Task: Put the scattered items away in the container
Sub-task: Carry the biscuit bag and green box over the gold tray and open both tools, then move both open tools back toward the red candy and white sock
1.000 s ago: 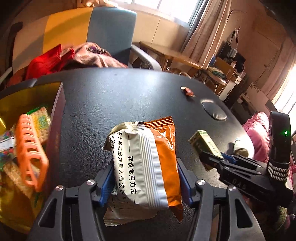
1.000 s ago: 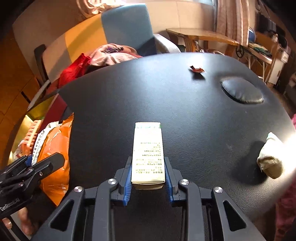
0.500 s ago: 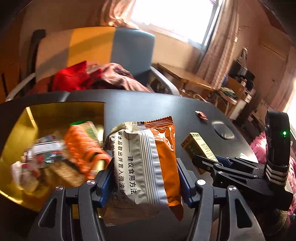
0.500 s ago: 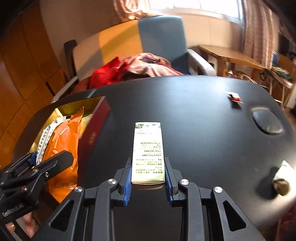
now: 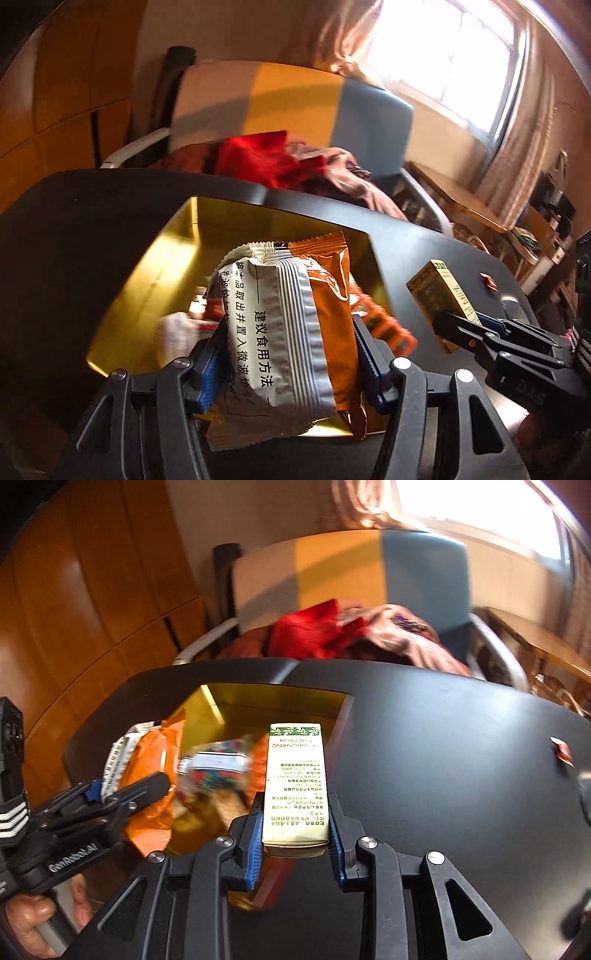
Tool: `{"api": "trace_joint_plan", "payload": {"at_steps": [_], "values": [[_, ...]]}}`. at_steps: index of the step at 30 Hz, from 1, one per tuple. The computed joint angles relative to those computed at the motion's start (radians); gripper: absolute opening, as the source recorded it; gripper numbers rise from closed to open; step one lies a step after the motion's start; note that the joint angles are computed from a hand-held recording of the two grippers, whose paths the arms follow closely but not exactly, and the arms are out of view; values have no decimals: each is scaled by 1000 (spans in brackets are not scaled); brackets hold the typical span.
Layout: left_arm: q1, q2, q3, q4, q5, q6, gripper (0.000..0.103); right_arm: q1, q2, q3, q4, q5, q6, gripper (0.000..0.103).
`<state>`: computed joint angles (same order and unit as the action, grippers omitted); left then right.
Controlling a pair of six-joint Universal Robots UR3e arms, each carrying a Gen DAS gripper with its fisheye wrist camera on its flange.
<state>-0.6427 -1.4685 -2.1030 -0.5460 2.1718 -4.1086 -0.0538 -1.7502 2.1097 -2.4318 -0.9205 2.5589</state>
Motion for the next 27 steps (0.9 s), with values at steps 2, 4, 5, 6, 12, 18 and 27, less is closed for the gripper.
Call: {"api": "trace_joint_plan", "payload": {"at_steps": [2, 4, 5, 6, 12, 18, 27], "values": [[19, 21, -21, -11, 0, 0, 61, 67, 51, -27, -43, -22, 35, 30], [41, 34, -40, -17, -5, 0, 61, 135, 109, -57, -91, -60, 65, 30], [51, 39, -45, -23, -11, 0, 61, 168, 141, -75, -109, -80, 78, 30], [60, 42, -51, -25, -18, 2, 61, 195, 169, -92, -120, -96, 88, 30], [96, 54, -88, -35, -49, -16, 61, 282, 287, -178, -117, -151, 120, 30], [93, 56, -110, -39, -56, -32, 61, 290, 321, -203, -119, -158, 142, 33], [59, 63, -99, -88, -22, -85, 61, 275, 250, -147, -130, -130, 129, 33]]}}
